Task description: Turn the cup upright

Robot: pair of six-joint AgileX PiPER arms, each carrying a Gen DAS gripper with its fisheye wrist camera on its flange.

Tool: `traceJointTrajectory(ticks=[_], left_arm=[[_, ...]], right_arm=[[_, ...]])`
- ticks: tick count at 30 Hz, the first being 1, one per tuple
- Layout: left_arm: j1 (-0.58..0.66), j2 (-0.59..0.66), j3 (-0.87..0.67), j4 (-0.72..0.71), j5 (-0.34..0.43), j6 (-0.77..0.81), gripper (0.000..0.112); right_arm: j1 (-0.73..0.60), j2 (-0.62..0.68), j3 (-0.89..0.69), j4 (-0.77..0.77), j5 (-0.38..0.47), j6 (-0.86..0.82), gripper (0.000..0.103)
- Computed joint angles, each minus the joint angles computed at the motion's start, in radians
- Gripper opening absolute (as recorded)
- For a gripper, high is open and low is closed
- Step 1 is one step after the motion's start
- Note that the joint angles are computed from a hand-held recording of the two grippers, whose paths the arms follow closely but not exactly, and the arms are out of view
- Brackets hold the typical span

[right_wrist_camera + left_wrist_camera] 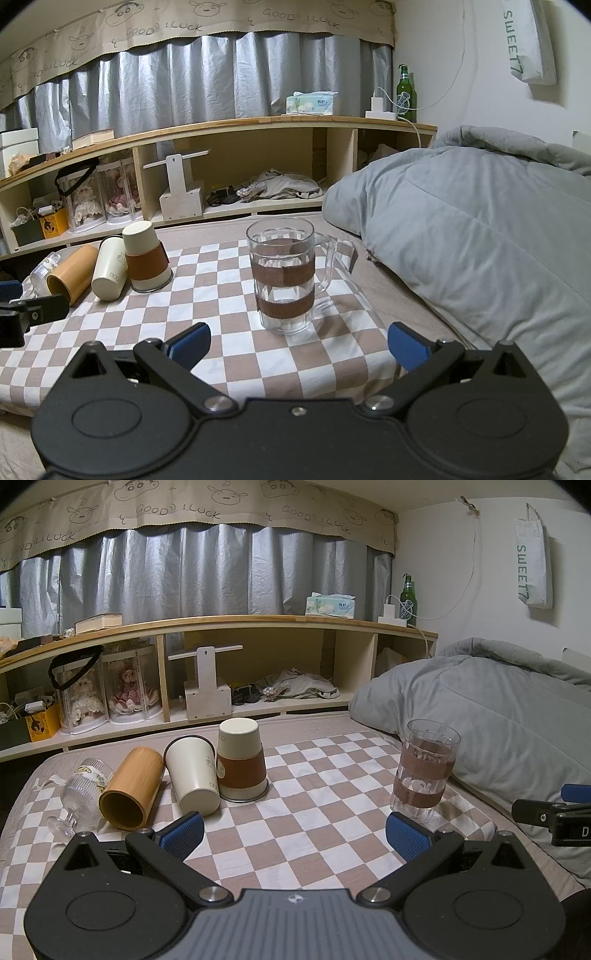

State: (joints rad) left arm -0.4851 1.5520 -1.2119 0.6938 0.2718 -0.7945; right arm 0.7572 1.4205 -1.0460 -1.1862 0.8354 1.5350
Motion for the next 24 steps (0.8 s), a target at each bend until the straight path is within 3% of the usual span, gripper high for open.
traceJointTrajectory(ticks=[24], left_arm=[[0.000,-0.003,0.009,0.006,-0.006,0.001,0.103]], right_arm=[[-0.004,-0.003,0.001,0.003,-0.004,-0.005,0.103]])
